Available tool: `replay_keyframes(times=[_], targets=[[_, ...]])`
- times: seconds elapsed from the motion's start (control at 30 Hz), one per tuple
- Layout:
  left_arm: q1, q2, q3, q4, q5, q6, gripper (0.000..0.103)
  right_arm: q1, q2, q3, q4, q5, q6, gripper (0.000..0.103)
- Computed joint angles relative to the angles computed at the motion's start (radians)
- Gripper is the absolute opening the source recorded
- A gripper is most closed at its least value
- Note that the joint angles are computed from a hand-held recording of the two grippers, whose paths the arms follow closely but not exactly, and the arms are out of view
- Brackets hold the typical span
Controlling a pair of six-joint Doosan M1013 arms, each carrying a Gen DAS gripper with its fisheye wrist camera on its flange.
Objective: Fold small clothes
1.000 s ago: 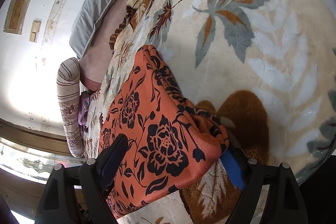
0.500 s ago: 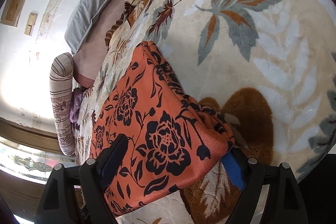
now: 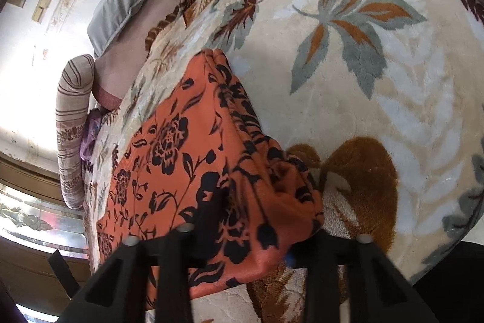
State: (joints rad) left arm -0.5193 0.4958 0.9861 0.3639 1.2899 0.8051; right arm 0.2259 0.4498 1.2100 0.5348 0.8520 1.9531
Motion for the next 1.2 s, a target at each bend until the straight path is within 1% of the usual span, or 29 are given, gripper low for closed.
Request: replay_keyframes(times=[0.03, 0.07, 0.1, 0.2, 0.27, 0.3, 0.33, 0.37, 0.4, 0.43, 0.47, 0.5, 0.53, 0.57, 0.6, 0.63, 0.7, 0.77, 0.8, 0.87, 0.9, 0.93, 0.97, 1.0, 1.03, 1.07, 1.1, 1.13, 1.2], targets=[[0.000, -0.005, 0.011, 0.004, -0.015, -0.003, 0.098, 0.004, 0.002, -0.006, -0.024, 0.004, 0.000, 0.020], [0.000, -0.004, 0.010, 0.003, -0.011, -0.001, 0.099, 0.009, 0.001, -0.014, -0.052, 0.008, -0.002, 0.014], [0.001, -0.006, 0.013, -0.001, -0.014, 0.004, 0.099, 0.015, -0.006, -0.015, -0.077, -0.001, -0.006, 0.012], [0.003, -0.008, 0.016, -0.006, -0.020, 0.010, 0.099, 0.037, -0.057, 0.008, -0.155, -0.080, -0.008, 0.010], [0.004, -0.009, 0.013, -0.013, -0.014, 0.014, 0.098, 0.035, -0.068, 0.018, -0.161, -0.068, 0.006, 0.010], [0.005, -0.009, 0.003, -0.021, 0.001, 0.007, 0.098, 0.030, -0.061, 0.022, -0.160, -0.051, 0.032, 0.010], [0.005, -0.017, 0.005, -0.024, -0.006, -0.002, 0.097, 0.019, -0.045, 0.027, -0.131, -0.018, 0.049, 0.011], [0.000, -0.032, 0.018, -0.005, -0.030, -0.024, 0.097, 0.004, -0.032, 0.040, -0.065, 0.006, 0.040, 0.017], [-0.005, -0.051, 0.037, 0.024, -0.058, -0.040, 0.097, -0.014, -0.042, 0.081, 0.039, -0.023, 0.016, 0.018], [-0.011, -0.067, 0.055, 0.060, -0.083, -0.054, 0.097, -0.021, -0.056, 0.108, 0.090, -0.058, -0.022, 0.022], [-0.018, -0.073, 0.065, 0.094, -0.087, -0.074, 0.097, -0.026, -0.064, 0.113, 0.089, -0.053, -0.047, 0.031], [-0.017, -0.067, 0.061, 0.090, -0.069, -0.068, 0.097, -0.028, -0.071, 0.112, 0.066, -0.048, -0.051, 0.048], [-0.008, -0.045, 0.039, 0.032, -0.022, -0.022, 0.097, -0.034, -0.079, 0.114, 0.058, -0.046, -0.059, 0.059], [-0.002, -0.028, 0.046, -0.004, 0.004, 0.012, 0.098, -0.042, -0.091, 0.124, 0.066, -0.069, -0.066, 0.068], [-0.006, -0.038, 0.066, 0.012, -0.023, -0.002, 0.099, -0.051, -0.097, 0.127, 0.086, -0.089, -0.089, 0.068], [-0.017, -0.049, 0.091, 0.060, -0.051, -0.022, 0.099, -0.060, -0.093, 0.114, 0.107, -0.091, -0.129, 0.068], [-0.023, -0.048, 0.092, 0.076, -0.046, -0.025, 0.099, -0.074, -0.060, 0.052, 0.131, -0.054, -0.198, 0.068], [-0.018, -0.053, 0.104, 0.068, -0.065, -0.021, 0.100, -0.077, 0.008, -0.061, 0.116, 0.014, -0.242, 0.068], [-0.015, -0.051, 0.100, 0.054, -0.064, -0.008, 0.100, -0.078, 0.046, -0.123, 0.112, 0.057, -0.254, 0.068], [-0.015, -0.049, 0.094, 0.054, -0.055, -0.005, 0.100, -0.073, 0.133, -0.267, 0.060, 0.152, -0.253, 0.068], [-0.013, -0.049, 0.094, 0.054, -0.057, 0.000, 0.101, -0.070, 0.193, -0.366, 0.043, 0.223, -0.253, 0.068], [-0.011, -0.046, 0.087, 0.047, -0.052, 0.011, 0.101, -0.066, 0.241, -0.444, 0.029, 0.278, -0.239, 0.068], [-0.009, -0.048, 0.092, 0.049, -0.058, 0.011, 0.101, -0.061, 0.276, -0.500, 0.017, 0.318, -0.226, 0.068], [-0.009, -0.051, 0.101, 0.057, -0.071, 0.006, 0.101, -0.057, 0.328, -0.586, 0.009, 0.392, -0.202, 0.068], [-0.013, -0.053, 0.096, 0.057, -0.064, 0.005, 0.101, -0.054, 0.368, -0.649, 0.011, 0.444, -0.186, 0.068], [-0.014, -0.053, 0.096, 0.058, -0.061, 0.001, 0.101, -0.048, 0.381, -0.671, 0.014, 0.456, -0.209, 0.054], [-0.016, -0.057, 0.105, 0.069, -0.073, -0.005, 0.101, -0.039, 0.407, -0.723, 0.003, 0.499, -0.241, 0.013], [-0.015, -0.060, 0.112, 0.065, -0.083, -0.005, 0.101, -0.031, 0.420, -0.751, -0.019, 0.522, -0.245, 0.014], [-0.018, -0.058, 0.111, 0.077, -0.077, -0.018, 0.101, -0.020, 0.420, -0.760, -0.084, 0.500, -0.223, 0.014]])
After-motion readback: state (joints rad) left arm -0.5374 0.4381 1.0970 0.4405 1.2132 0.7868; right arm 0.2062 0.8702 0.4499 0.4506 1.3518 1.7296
